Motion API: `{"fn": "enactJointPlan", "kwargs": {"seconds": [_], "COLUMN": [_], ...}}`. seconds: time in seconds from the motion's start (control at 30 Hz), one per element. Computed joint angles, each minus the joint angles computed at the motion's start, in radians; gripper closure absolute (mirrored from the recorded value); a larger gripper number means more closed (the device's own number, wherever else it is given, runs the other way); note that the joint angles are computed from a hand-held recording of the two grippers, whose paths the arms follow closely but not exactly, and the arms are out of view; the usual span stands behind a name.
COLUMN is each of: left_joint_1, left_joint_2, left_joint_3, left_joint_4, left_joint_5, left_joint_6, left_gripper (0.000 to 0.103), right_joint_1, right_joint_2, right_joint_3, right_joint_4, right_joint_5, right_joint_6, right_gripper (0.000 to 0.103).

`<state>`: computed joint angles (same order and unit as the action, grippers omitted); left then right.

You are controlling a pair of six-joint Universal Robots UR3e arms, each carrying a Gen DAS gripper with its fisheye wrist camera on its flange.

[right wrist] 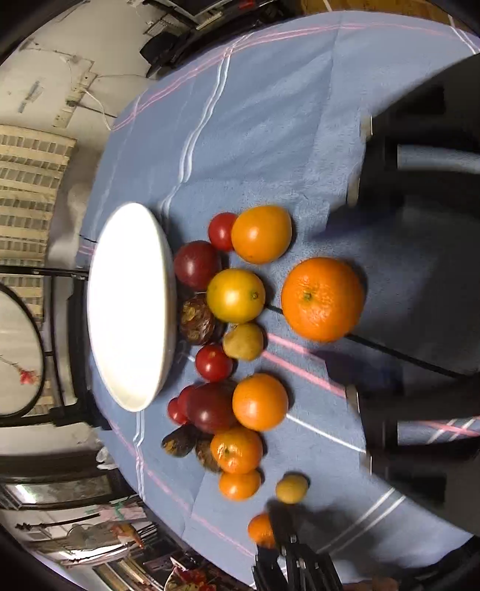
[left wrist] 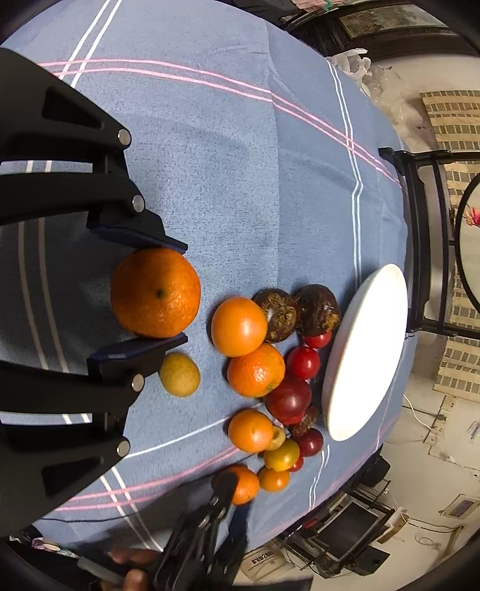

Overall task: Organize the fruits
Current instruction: 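Grasp a mandarin with the left tool while the right tool grasps an orange, then carry both fruits over the white plate and open both tools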

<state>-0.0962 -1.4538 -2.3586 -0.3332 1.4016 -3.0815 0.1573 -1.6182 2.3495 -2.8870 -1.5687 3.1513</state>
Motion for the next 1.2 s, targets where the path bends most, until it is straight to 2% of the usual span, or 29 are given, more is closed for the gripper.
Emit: {"fn": "enactJointPlan", "kwargs": {"seconds": [0.13,0.2,0.23,0.33,0.4,0.43,0.47,0.5,0.57,0.7,0.83,0.9,0.93,1.0,1.1,1.2], "left_joint_1": [0.002,0.012,0.016,-0.022,-0.07,-0.102,-0.148,-0.179,-0.209,-0.214,-0.21,-0.198,-0.192,-0.177,-0.148,-0.135], "left_joint_2": [0.021,0.026,0.023,-0.05,-0.16,-0.225,-0.321,-0.399,-0.552,-0.819,-1.014,-1.062,-1.067,-1.009,-0.8,-0.617], "left_joint_3": [0.032,0.074,0.104,0.288,0.471,0.575,0.68,0.785,0.994,1.361,1.629,1.7,1.71,1.605,1.291,1.062], "left_joint_4": [-0.057,-0.104,-0.126,-0.198,-0.222,-0.254,-0.228,-0.254,-0.342,-0.518,-0.671,-0.725,-0.738,-0.658,-0.446,-0.338], "left_joint_5": [0.0,-0.026,-0.041,-0.053,-0.039,0.003,0.085,0.149,0.218,0.189,0.2,0.181,0.169,0.146,0.092,0.088], "left_joint_6": [0.014,0.019,0.02,-0.002,-0.019,-0.037,-0.068,-0.089,-0.126,-0.147,-0.171,-0.192,-0.202,-0.207,-0.208,-0.189], "left_gripper": [0.061,0.061,0.061,0.061,0.061,0.061,0.061,0.06,0.061,0.06,0.06,0.059,0.056,0.028,0.019,0.009], "right_joint_1": [-0.043,-0.109,-0.122,-0.113,-0.089,-0.084,-0.073,-0.068,-0.067,-0.059,-0.061,-0.053,-0.048,-0.035,-0.035,-0.058], "right_joint_2": [-0.059,-0.183,-0.22,-0.243,-0.156,-0.113,-0.045,0.027,0.168,0.331,0.426,0.457,0.466,0.459,0.37,0.226], "right_joint_3": [0.054,0.111,0.115,0.055,-0.055,-0.096,-0.16,-0.225,-0.359,-0.53,-0.624,-0.65,-0.655,-0.641,-0.532,-0.367], "right_joint_4": [-0.012,-0.002,0.003,-0.038,-0.063,-0.069,-0.07,-0.068,-0.041,0.023,0.081,0.103,0.109,0.091,0.018,-0.052], "right_joint_5": [0.079,0.194,0.216,0.192,0.159,0.154,0.142,0.133,0.116,0.078,0.068,0.061,0.063,0.048,0.051,0.065], "right_joint_6": [0.016,-0.019,-0.03,-0.038,-0.04,-0.046,-0.047,-0.046,-0.047,-0.07,-0.074,-0.072,-0.073,-0.077,-0.094,-0.108], "right_gripper": [0.058,0.058,0.058,0.058,0.058,0.058,0.058,0.058,0.058,0.058,0.057,0.055,0.042,0.038,0.037,0.025]}}
